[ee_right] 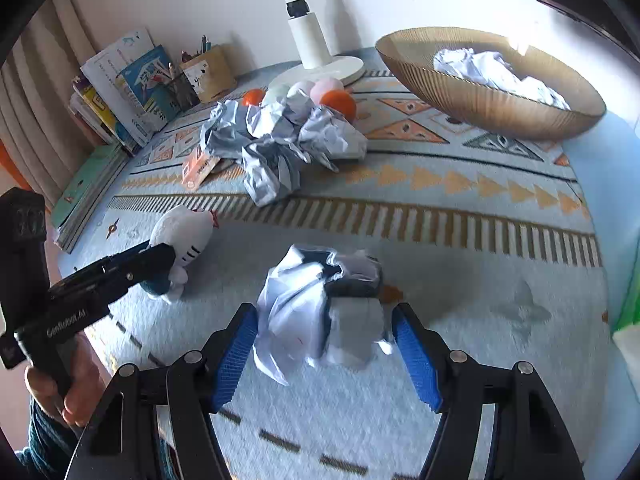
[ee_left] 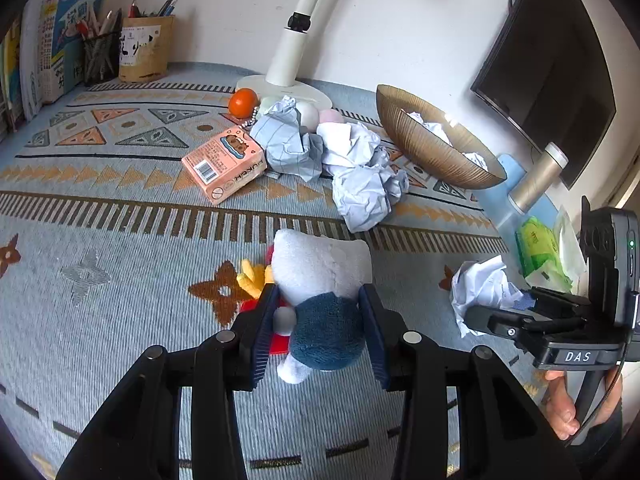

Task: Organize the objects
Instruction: 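Carry the plush toy and paper to the brown bowl and release both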

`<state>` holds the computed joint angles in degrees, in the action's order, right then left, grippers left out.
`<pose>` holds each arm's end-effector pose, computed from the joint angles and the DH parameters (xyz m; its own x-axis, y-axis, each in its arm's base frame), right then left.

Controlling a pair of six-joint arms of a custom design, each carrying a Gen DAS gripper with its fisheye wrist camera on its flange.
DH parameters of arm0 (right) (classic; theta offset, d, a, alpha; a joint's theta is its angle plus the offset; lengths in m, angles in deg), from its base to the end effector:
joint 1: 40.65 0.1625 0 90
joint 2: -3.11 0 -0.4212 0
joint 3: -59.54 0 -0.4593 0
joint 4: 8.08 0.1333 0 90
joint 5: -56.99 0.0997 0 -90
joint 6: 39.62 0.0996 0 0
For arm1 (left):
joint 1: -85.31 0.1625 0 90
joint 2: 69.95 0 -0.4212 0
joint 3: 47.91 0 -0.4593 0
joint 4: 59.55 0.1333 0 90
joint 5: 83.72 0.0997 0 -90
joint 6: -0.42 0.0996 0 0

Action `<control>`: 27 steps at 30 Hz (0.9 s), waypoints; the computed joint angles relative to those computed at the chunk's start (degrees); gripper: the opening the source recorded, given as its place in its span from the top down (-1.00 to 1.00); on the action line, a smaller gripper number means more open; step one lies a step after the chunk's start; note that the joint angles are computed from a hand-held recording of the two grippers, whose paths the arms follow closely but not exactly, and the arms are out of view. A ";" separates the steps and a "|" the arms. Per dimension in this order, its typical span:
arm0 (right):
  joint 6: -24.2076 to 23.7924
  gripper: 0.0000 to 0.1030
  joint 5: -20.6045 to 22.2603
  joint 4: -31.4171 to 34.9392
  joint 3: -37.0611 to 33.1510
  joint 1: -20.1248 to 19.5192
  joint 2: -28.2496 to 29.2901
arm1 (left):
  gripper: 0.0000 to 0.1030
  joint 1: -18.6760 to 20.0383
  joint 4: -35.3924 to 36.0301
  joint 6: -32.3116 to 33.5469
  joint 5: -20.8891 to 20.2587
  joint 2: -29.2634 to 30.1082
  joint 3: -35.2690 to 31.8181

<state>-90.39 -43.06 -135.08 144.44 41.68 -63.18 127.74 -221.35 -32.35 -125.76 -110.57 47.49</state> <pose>0.0174 -0.7391 0.3400 -0.7106 -0.6109 0.3491 -0.6701 0.7388 -0.0713 -0.3764 -0.6249 0.0269 -0.8968 -0.0569 -0.4387 0.2621 0.7306 -0.6305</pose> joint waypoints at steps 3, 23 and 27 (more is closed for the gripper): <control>2.47 -0.32 2.56 4.05 -1.75 -0.92 0.15 | 0.27 -0.06 1.38 -0.17 -0.36 0.56 -0.89; 4.28 0.35 18.03 -5.37 -11.61 -1.49 0.37 | 0.27 -0.43 5.04 21.39 -0.42 16.45 -33.07; 10.61 0.35 13.98 -15.64 -19.65 0.33 6.68 | 0.27 1.63 13.33 23.95 -2.27 26.16 -50.98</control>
